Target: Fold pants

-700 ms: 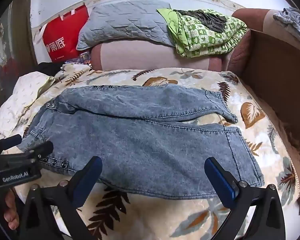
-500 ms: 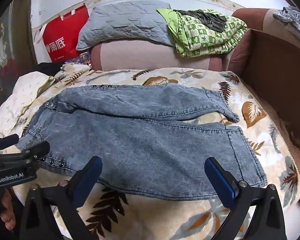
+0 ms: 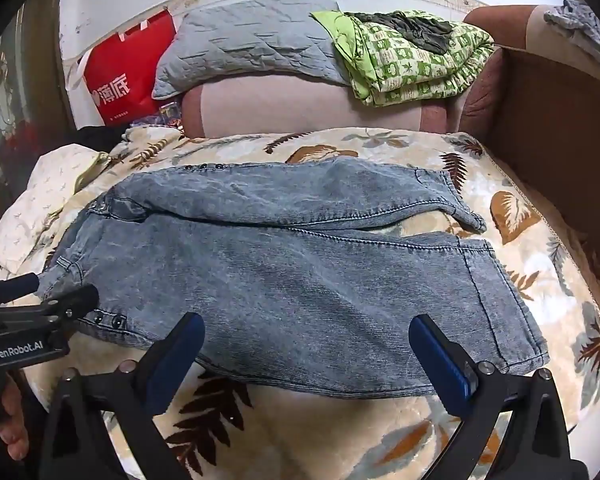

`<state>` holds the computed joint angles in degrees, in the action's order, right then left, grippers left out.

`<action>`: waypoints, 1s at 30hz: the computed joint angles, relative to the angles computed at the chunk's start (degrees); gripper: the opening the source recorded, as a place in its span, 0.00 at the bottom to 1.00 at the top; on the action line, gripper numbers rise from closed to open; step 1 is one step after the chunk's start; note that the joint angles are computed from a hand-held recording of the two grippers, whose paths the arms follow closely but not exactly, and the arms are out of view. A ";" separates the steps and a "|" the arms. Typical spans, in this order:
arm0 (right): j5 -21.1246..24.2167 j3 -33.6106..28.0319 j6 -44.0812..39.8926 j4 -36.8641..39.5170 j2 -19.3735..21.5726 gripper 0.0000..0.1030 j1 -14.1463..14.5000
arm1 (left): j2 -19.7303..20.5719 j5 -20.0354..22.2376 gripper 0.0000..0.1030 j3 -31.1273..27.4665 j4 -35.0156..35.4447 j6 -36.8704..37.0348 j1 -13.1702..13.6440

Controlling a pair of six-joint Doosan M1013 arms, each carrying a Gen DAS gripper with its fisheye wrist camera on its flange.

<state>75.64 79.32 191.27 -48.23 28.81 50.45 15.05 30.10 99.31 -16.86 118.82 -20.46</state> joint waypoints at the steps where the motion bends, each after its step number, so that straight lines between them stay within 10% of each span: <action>1: 0.06 -0.01 0.09 -0.09 0.04 1.00 0.07 | 0.01 0.12 1.00 -0.04 -0.04 0.01 0.02; 30: 0.67 0.03 0.37 -0.23 0.01 1.00 0.28 | -0.15 1.57 1.00 0.00 -1.53 0.99 0.32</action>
<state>76.31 79.35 191.63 -48.47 28.82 50.72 14.90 31.66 99.31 -18.39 119.81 -20.14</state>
